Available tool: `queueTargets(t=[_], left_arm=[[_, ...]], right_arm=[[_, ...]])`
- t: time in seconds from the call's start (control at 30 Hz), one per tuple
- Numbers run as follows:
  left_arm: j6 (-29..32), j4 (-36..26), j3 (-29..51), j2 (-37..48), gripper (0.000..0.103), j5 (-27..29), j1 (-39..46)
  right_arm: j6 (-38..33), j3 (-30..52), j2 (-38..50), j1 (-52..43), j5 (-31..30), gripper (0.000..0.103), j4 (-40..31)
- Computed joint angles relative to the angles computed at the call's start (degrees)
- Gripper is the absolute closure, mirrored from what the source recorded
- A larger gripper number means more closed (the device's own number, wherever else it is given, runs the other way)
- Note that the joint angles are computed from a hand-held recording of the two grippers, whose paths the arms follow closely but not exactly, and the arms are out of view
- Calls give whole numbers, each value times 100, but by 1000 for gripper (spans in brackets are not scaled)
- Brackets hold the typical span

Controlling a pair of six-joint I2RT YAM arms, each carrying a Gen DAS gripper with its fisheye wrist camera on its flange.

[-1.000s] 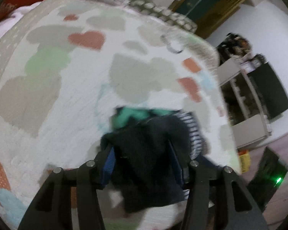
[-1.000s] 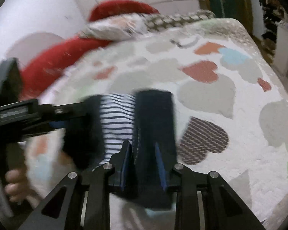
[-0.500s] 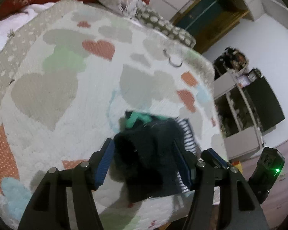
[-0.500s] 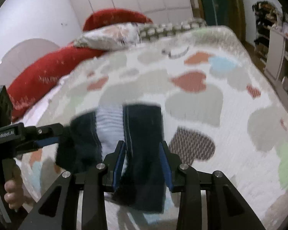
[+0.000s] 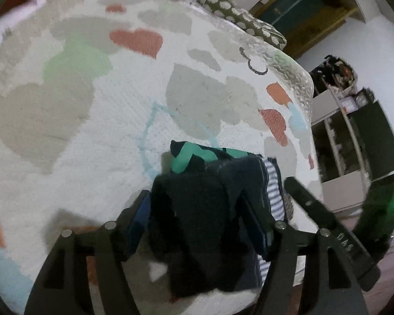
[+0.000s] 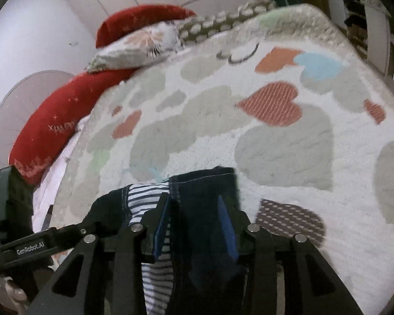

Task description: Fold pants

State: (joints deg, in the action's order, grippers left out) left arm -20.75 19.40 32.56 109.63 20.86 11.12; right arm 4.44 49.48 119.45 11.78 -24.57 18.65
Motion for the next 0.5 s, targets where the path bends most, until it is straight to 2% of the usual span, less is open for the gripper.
queueTargets(t=[0.1,0.2,0.27,0.33,0.43,0.5], left_arm=[[-5,165,-621,-794,31,-857,-420],[-214,388,-1258,-1568,29,-2025,-1024],[-450,434,-1633,-2073,24,-3184,-1670],[-644,326,-1884,-2546,20,-4094,-2221],[-1022,-106,-2212,-3554,8,-5665,-3263],[-1206,-419,-2328,-4148,2,-6425,-3760]], right_arm=[[-11,-639,-360,-169,216,54,500],[37,-1178,-567,-381,330,52,846],[68,-1554,-706,-576,312,51,1090],[60,-1910,-881,-741,298,51,1304],[19,-2294,-1143,-829,376,49,1520],[-32,-2476,-1308,-823,417,47,1581]])
